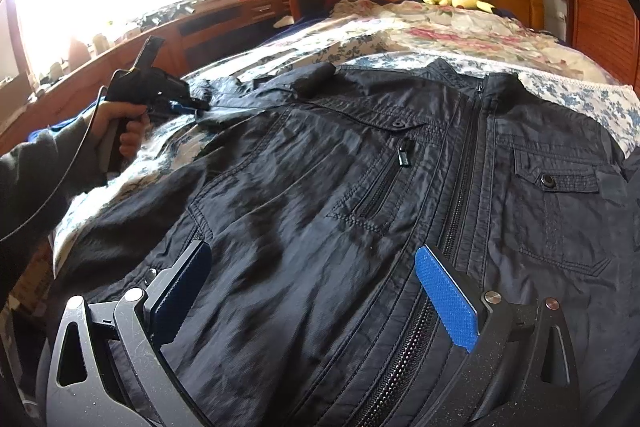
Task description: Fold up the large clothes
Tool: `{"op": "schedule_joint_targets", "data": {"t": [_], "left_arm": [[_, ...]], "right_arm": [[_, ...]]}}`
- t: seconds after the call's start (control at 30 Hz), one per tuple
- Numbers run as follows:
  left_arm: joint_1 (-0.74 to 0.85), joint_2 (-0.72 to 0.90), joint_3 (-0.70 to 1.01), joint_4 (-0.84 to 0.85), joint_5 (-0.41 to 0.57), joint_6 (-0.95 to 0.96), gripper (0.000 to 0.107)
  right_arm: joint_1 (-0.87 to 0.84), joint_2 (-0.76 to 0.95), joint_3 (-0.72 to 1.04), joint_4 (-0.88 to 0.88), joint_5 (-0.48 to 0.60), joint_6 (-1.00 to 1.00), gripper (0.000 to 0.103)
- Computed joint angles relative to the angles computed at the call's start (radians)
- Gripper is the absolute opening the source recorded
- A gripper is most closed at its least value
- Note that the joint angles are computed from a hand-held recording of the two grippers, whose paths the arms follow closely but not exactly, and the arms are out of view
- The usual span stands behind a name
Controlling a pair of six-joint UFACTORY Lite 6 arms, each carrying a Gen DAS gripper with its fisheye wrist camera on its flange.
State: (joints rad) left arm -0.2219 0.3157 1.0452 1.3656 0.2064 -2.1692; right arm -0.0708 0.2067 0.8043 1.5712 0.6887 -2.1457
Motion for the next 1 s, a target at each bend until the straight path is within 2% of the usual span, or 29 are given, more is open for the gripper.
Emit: {"op": "schedule_joint_targets", "data": {"t": [0.1,0.23,0.37,0.5,0.57,0.8,0.87,0.93,1.0], "left_arm": [[-0.118,-0.052,0.060,-0.179,0.136,0.201,0.000],[-0.259,-0.071,0.181,-0.392,0.258,0.470,0.000],[-0.395,-0.028,0.311,-0.465,0.412,0.601,0.000],[-0.473,0.030,0.389,-0.509,0.523,0.690,0.000],[-0.499,0.032,0.378,-0.504,0.541,0.687,0.002],[-0.546,-0.096,0.170,-0.468,0.494,0.562,0.008],[-0.561,-0.135,0.126,-0.442,0.502,0.520,0.017],[-0.582,-0.194,0.059,-0.399,0.514,0.463,0.037],[-0.596,-0.243,0.002,-0.344,0.541,0.409,0.042]], "right_arm": [[-0.008,-0.008,-0.008,-0.002,0.008,0.001,0.103],[-0.020,-0.019,-0.008,-0.016,0.018,0.019,0.103],[-0.013,-0.037,-0.024,0.003,0.007,-0.002,0.103],[0.007,-0.067,-0.049,0.033,-0.017,-0.033,0.103],[0.012,-0.070,-0.054,0.046,-0.023,-0.051,0.103],[0.011,-0.062,-0.046,0.039,-0.024,-0.046,0.103],[0.013,-0.060,-0.041,0.037,-0.025,-0.043,0.103],[0.013,-0.059,-0.042,0.038,-0.023,-0.047,0.103],[0.013,-0.058,-0.044,0.040,-0.023,-0.049,0.103]]}}
